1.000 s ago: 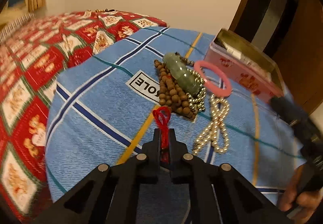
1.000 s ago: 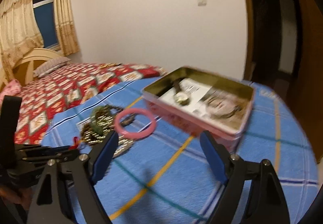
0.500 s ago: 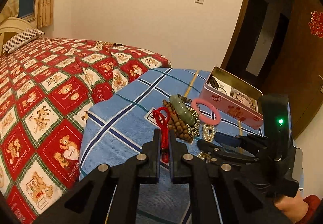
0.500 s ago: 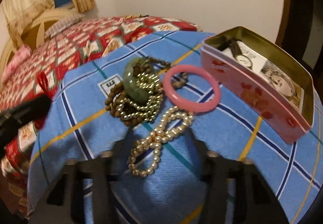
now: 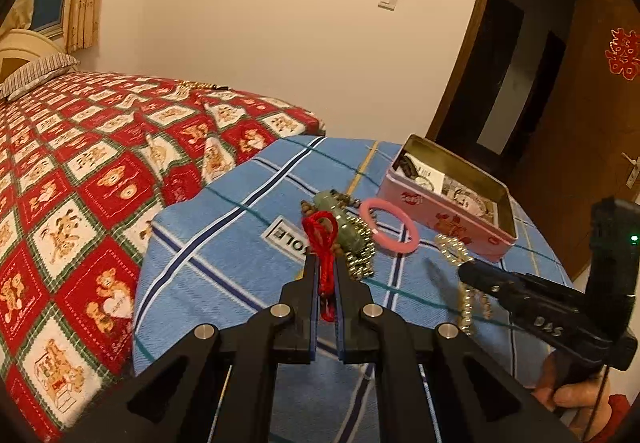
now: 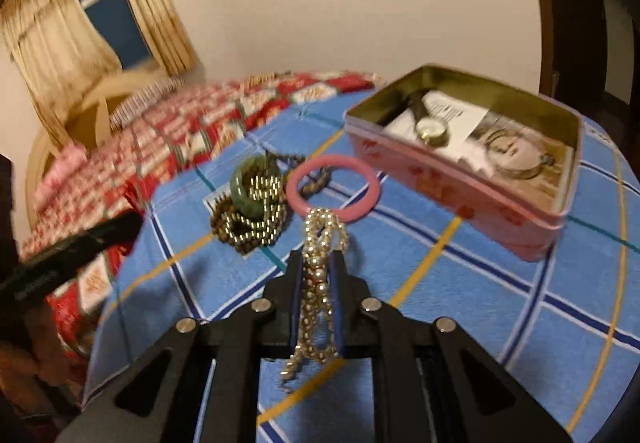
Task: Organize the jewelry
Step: 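Carry the red string and pearls into the pink tin and release both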
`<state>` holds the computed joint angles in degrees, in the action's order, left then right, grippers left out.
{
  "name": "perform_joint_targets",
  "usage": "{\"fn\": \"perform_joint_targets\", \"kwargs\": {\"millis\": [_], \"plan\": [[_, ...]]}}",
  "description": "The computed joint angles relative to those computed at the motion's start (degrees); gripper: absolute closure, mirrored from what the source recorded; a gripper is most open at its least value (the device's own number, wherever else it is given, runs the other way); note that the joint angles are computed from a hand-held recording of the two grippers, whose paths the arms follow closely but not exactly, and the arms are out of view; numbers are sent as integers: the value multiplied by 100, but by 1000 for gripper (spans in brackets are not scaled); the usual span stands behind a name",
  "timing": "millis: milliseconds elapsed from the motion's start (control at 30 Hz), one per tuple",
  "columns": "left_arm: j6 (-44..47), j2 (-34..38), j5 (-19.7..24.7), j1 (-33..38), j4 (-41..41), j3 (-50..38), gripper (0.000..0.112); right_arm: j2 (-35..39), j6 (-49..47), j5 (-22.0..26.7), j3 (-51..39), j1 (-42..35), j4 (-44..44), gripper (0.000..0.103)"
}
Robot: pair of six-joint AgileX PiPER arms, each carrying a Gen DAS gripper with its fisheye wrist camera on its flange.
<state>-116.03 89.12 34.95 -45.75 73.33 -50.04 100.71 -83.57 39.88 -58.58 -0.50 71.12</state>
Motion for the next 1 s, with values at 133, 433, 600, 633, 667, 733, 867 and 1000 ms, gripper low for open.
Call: {"fn": "perform_joint_targets", "kwargs": {"millis": [133, 433, 600, 633, 667, 733, 867, 1000], "plan": [[16, 144, -29, -57, 107, -191, 107, -184, -313, 264, 125, -285, 464, 88], [760, 724, -304, 53, 91, -1274, 107, -258, -138, 681, -423, -832, 796, 88], [2054, 1585, -532, 288, -573, -2741, 107, 34, 123, 479, -1287, -956, 929, 88], [2276, 1764, -605, 340, -728, -3023, 107, 178, 228, 403, -1535, -959, 947, 88], [2587, 1982, -672, 395, -980, -3362, 107, 271, 266, 340, -1678, -971, 961, 88], [3311, 2484, -714, 485, -1601, -4120, 107, 483, 282, 76, -1933, -937, 1010, 88], [4721, 3556, -413, 607, -2889, -5725, 107, 1120, 738, -273, -2513, -831, 848, 88], [5601, 4303, 87, 690, -3720, -6921, 107, 1570, 1217, -402, -2905, -771, 562, 88]]}}
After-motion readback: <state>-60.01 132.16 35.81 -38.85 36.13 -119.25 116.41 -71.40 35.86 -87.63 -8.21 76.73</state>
